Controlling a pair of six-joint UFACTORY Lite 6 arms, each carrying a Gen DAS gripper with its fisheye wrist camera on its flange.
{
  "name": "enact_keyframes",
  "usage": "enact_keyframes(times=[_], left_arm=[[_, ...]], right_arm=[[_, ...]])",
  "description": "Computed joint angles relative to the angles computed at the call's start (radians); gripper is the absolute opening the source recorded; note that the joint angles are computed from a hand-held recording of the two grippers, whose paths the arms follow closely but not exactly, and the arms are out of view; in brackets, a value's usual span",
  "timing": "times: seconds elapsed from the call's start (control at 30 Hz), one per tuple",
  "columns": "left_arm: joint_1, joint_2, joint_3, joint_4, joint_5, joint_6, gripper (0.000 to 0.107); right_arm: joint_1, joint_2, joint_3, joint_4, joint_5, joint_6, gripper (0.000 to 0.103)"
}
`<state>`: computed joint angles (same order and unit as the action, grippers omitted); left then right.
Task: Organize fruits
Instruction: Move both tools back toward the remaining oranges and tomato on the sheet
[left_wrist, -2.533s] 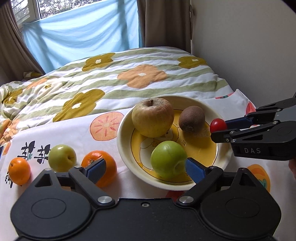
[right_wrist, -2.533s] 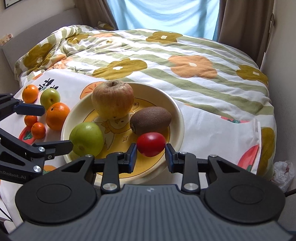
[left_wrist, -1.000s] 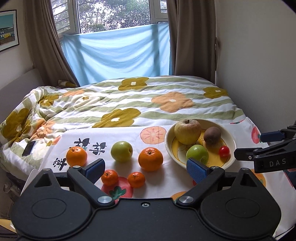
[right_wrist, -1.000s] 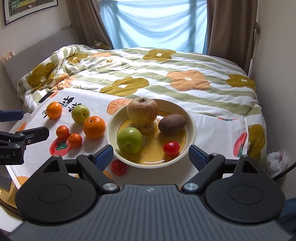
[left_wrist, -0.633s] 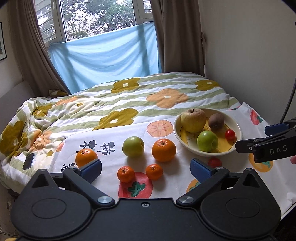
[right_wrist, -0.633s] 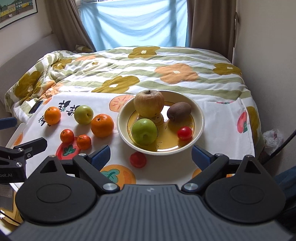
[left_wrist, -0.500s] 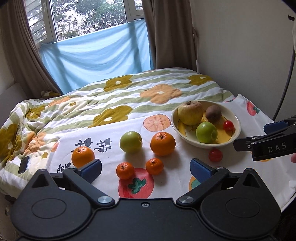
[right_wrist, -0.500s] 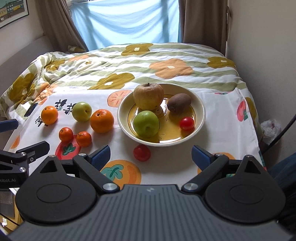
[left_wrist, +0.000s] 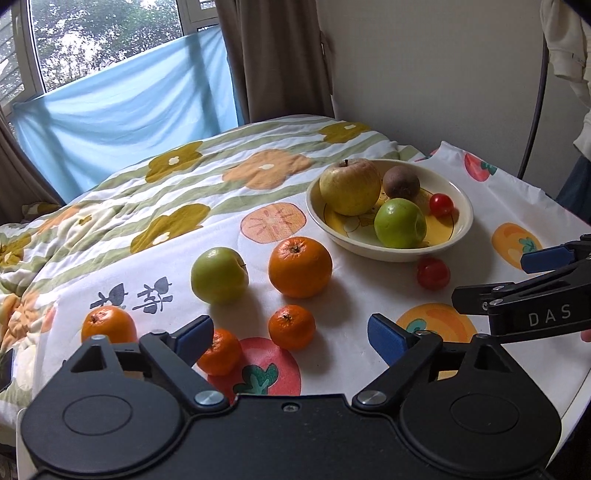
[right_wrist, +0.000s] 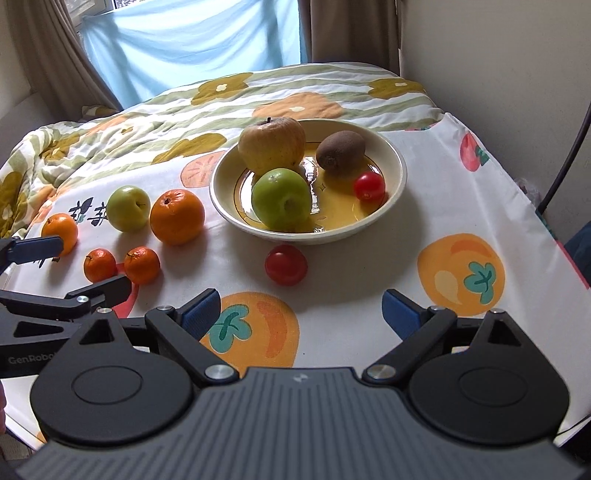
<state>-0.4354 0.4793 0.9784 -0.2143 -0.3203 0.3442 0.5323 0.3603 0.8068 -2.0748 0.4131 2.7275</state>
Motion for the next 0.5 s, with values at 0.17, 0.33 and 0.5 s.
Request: enact_keyframes(times=[0.17,0.33,0.5], left_arm=[[0.025,0.124,0.126,0.107,0.044,-0.07,0.077],[0.039,0.206,0.214,0.217,0.085,-0.157,0.065],[0.05,0.257,0.267,0.281,0.118,-0.209,0.058]], right_arm=[[0.009,0.072,0.056,0.018,0.021,0.025,0.103],[0.01,0.125,0.105,0.039,0.022,0.028,0.103],[0.016,0.166,0.146,0.084,0.027,-0.006,0.103]])
